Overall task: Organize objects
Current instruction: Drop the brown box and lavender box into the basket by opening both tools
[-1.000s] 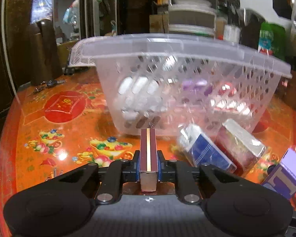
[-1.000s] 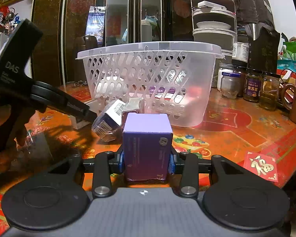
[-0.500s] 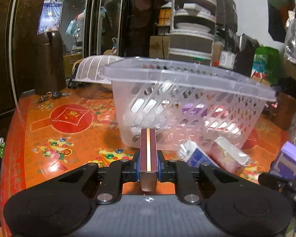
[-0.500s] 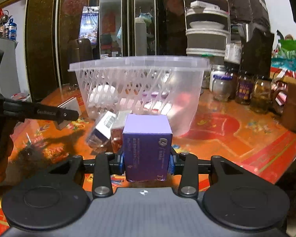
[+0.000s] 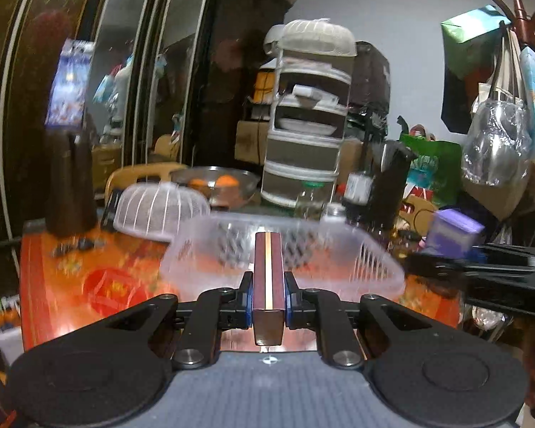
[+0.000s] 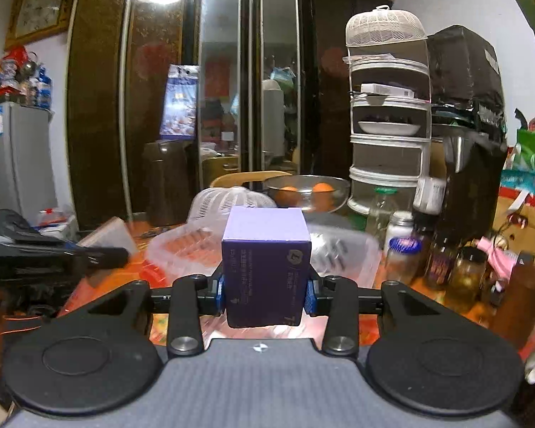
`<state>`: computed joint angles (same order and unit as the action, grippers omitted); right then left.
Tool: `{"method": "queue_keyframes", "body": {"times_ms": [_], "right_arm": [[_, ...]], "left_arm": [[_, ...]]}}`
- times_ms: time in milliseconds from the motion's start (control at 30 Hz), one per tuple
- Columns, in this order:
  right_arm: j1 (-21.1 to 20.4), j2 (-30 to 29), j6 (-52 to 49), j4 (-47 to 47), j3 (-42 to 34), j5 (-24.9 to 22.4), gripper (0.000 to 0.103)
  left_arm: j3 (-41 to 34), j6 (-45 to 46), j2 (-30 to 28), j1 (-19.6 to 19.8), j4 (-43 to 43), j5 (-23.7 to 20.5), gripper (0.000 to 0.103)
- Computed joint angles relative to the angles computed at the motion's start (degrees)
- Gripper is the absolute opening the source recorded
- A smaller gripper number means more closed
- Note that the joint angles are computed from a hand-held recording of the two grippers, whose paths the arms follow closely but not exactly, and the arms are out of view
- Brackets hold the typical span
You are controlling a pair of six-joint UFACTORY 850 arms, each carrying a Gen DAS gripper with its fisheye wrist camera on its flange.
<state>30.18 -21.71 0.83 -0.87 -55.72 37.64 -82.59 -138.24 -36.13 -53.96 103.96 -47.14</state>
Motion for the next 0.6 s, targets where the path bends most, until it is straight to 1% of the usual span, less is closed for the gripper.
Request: {"method": "queue_keyframes", "body": {"times_ms": [100,133,200,267,333,433,500,533,567,600], "right_arm": [[-0.7,-2.9,0.3,1.1,-6.1,-5.6,0.042],[-0.9,-3.4,0.0,1.1,-7.3,-6.8,0.042],[-0.9,-5.3,-5.2,6.1,-10.8,-9.3,0.042],[-1.3,-7.2,-4.8,5.5,-14.2,-11.5,0.042],[-1.3,-9.5,-8.9,9.0,-17.8,-14.2,0.042],[-1.5,-13.6,-16.4,15.3,-23.8,-20.3,0.042],[-1.6,-15.5,-18.6,17.1,-26.2,-22.4,0.042],[-1.6,-16.3,-21.9,20.2,-27.1,-22.9,0.042],[-1.8,-17.1,-22.9,21.2,-28.1,-23.8,0.042],[-2.2,-17.8,-21.5,20.6,-29.5,-25.9,0.042]], "left_arm": [[-4.2,3.9,-0.6,2.0,-1.9,4.2,0.019],[-6.1,5.7,-1.3,2.7,-3.2,5.3,0.019],[-10.0,10.5,-2.9,4.3,-7.0,8.3,0.019],[-14.2,15.3,-5.0,6.0,-11.4,11.3,0.019],[-18.6,20.9,-7.6,7.6,-17.4,13.8,0.019],[-24.6,30.0,-11.7,9.3,-26.4,15.0,0.019],[-26.8,33.1,-13.4,10.0,-30.3,15.1,0.019],[-27.9,34.9,-14.1,10.3,-32.0,15.4,0.019],[-28.7,36.1,-14.8,10.6,-33.3,15.3,0.019],[-29.5,37.1,-15.4,10.8,-34.6,15.2,0.019]]}}
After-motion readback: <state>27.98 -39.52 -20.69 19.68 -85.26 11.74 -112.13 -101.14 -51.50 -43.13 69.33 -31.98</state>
